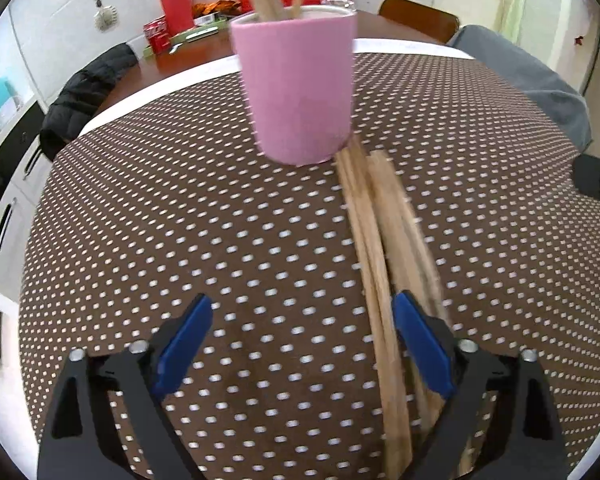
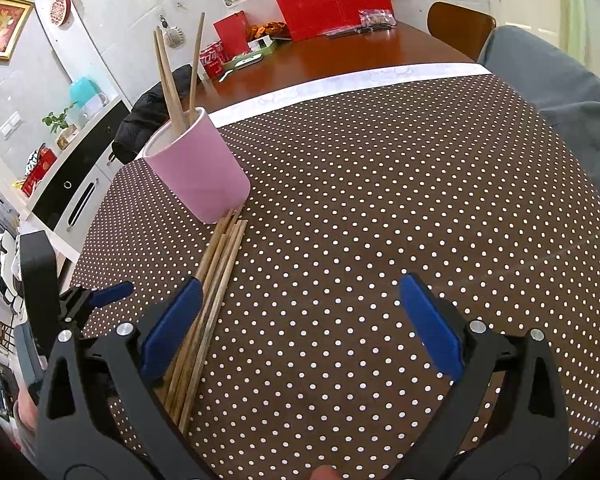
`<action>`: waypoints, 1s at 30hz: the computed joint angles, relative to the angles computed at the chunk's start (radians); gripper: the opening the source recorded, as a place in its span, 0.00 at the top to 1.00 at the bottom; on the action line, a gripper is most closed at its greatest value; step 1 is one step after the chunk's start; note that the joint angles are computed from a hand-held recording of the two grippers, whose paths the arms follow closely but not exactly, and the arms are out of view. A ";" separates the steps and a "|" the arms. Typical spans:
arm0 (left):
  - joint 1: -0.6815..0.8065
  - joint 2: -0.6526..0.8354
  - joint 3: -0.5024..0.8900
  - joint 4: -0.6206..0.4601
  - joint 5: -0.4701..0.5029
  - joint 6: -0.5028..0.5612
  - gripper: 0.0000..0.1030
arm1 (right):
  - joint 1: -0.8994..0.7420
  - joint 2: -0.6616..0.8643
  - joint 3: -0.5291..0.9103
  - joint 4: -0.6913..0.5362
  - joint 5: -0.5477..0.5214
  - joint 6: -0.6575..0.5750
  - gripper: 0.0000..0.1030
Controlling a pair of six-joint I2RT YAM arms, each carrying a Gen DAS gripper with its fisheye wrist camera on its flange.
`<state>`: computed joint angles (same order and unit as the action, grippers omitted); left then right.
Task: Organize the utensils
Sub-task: 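Grasp a chopstick with the left gripper while the right gripper approaches the pile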
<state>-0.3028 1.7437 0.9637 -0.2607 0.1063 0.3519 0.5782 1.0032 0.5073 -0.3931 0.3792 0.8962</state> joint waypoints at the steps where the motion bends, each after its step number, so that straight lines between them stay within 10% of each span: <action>1: 0.015 0.008 0.005 0.000 0.011 0.006 0.18 | -0.002 -0.001 -0.002 0.000 -0.002 0.000 0.06; 11: 0.014 0.069 0.056 0.005 0.019 0.016 0.20 | 0.011 0.061 0.012 0.041 -0.033 -0.014 0.06; 17: 0.027 0.120 0.152 -0.094 0.099 0.065 0.71 | 0.026 0.098 0.028 0.025 -0.054 -0.012 0.06; 25: -0.005 0.224 0.308 -0.156 0.069 0.113 0.74 | 0.044 0.273 0.099 0.062 -0.127 -0.034 0.06; 30: 0.012 0.210 0.275 -0.144 0.123 0.105 0.91 | 0.043 0.425 0.196 0.061 -0.169 -0.054 0.37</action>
